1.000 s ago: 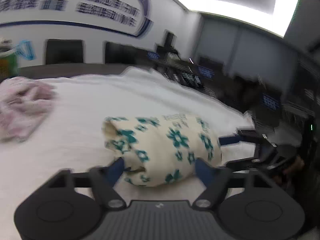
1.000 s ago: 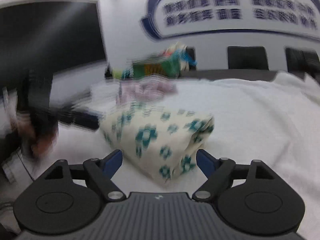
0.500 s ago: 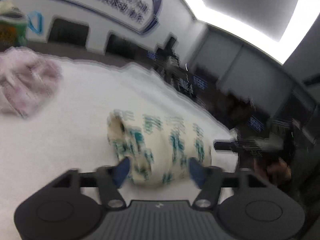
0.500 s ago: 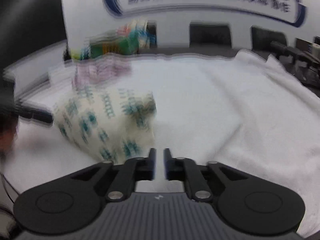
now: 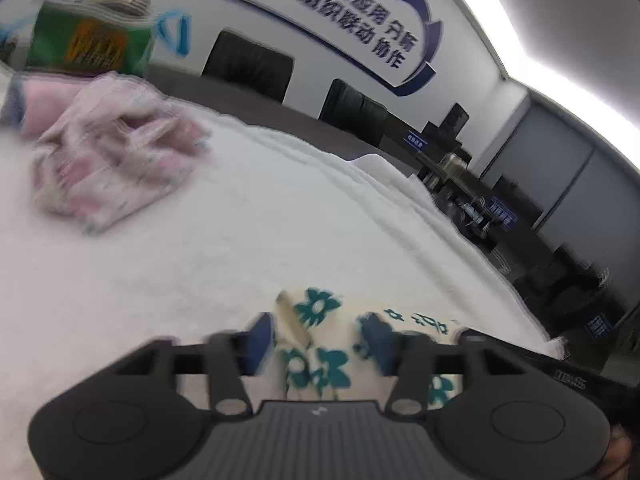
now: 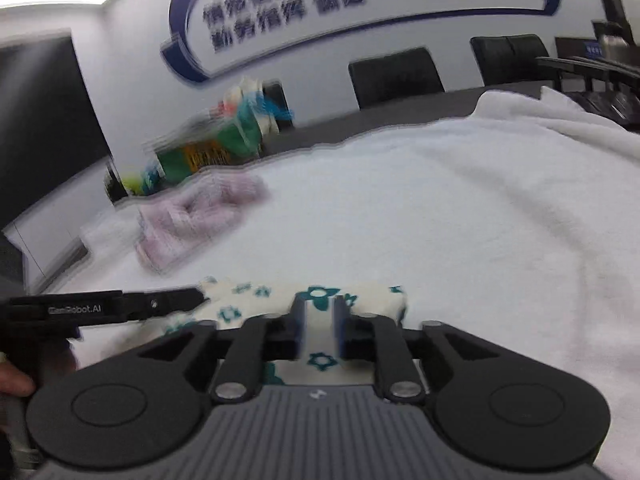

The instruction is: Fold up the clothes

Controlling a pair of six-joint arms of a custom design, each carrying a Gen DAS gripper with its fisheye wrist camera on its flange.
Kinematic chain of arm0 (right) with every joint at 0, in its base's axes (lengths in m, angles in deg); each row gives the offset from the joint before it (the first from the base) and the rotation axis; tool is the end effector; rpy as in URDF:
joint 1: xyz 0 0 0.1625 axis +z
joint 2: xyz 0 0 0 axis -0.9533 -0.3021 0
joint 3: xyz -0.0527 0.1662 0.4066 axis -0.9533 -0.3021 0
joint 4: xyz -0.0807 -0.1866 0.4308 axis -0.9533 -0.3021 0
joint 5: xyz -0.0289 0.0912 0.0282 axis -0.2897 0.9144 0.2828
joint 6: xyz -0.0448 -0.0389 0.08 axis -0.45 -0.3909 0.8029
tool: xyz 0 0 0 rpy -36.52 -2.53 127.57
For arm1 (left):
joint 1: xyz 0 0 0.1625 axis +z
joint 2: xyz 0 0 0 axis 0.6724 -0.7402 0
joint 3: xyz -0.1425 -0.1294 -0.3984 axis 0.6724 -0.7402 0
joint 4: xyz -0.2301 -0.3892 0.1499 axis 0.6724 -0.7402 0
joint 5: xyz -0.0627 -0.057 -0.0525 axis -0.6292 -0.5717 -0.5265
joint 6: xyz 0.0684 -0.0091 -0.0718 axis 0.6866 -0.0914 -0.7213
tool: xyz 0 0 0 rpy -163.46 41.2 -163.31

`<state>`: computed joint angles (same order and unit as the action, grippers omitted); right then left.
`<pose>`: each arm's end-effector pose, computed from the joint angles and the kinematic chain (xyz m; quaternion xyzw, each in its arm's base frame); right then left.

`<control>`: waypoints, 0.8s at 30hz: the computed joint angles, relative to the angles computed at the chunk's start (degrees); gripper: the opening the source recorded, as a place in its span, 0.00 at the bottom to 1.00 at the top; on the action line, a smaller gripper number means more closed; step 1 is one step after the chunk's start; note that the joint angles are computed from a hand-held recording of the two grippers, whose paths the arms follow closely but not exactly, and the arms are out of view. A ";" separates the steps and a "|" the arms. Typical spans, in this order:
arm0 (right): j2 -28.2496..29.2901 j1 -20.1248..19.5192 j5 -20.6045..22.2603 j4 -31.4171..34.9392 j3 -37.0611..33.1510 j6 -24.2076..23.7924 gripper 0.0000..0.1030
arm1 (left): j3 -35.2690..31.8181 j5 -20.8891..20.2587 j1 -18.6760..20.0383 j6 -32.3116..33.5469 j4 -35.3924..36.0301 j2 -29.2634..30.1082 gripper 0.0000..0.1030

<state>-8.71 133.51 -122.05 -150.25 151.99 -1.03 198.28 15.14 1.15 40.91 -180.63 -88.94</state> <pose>-0.1459 -0.6264 0.2939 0.3528 -0.8900 0.2886 0.0062 -0.2362 -0.5074 -0.0986 0.0168 0.8731 -0.4729 0.1172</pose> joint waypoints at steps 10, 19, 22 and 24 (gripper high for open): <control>4.02 -3.45 1.17 20.33 -9.50 11.46 0.69 | -0.29 -22.30 7.39 -7.23 2.97 -1.65 0.79; 2.69 -0.41 4.83 23.99 -10.04 6.99 0.27 | 1.67 -20.62 4.69 -7.05 -6.72 -1.83 0.46; 2.46 2.65 6.83 24.20 -11.45 4.35 0.28 | 0.44 -15.90 2.71 -1.79 -7.64 -3.84 0.46; 3.94 5.35 7.36 24.29 -14.01 4.05 0.27 | -1.19 -13.84 2.88 -0.24 -5.63 -5.75 0.46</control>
<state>-4.76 138.86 -114.69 -125.95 137.98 3.01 197.09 1.29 4.03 40.67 -186.27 -94.69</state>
